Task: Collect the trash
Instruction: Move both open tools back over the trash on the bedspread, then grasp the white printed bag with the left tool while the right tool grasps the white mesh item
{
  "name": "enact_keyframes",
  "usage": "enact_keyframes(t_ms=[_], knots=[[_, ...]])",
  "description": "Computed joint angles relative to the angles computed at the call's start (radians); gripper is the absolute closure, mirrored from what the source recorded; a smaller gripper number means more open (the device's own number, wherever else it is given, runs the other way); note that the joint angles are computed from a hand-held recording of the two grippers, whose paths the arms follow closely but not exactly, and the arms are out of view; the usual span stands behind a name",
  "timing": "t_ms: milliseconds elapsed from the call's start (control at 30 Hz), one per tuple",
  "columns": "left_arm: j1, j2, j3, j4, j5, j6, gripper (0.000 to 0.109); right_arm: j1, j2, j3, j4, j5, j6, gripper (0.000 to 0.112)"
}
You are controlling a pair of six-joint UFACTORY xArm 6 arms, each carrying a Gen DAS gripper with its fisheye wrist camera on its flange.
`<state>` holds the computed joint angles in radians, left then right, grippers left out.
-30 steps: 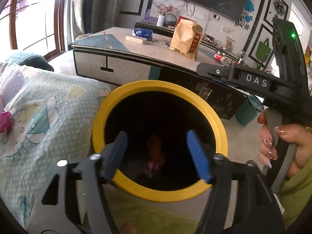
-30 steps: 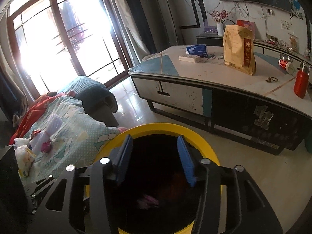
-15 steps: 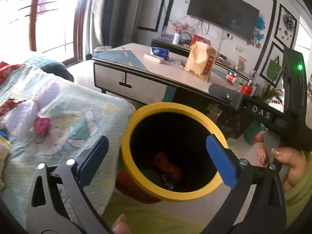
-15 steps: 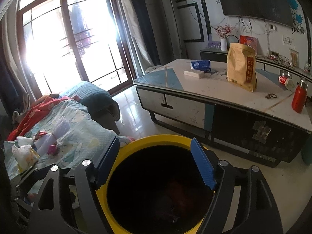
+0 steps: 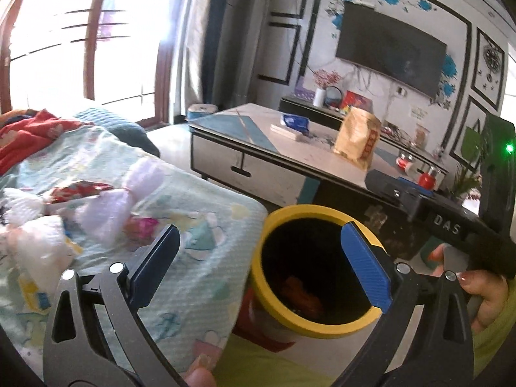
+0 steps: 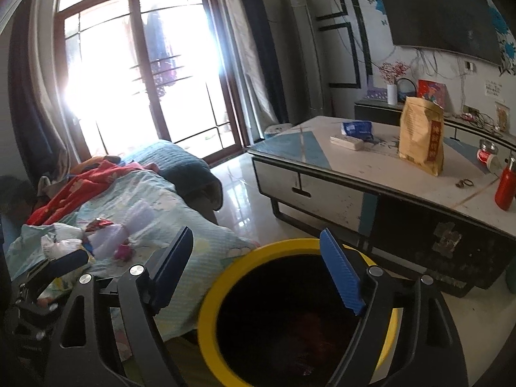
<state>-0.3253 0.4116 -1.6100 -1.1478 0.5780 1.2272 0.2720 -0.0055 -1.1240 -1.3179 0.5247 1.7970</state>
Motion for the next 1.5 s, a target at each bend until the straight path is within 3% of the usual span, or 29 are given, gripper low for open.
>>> enact_keyframes(t_ms=[867,1067,1500], knots=[[0.185,0.063,-0.11,-0.028,-0.091,-0.139,0.017,0.098,0.284,-0.405,0.13,-0.045,-0.259,0.03],[0.22,0.106,-0.166,0.01,-0.104,-0.231,0.017,0.108,0.398,-0.552,0.227,-0.064,-0.371,0.03],[0.298,0.251,-0.346,0.157,-0.102,-0.5,0.017,0.113,0.703,-0.976,0.512,-0.003,-0.677,0.029]])
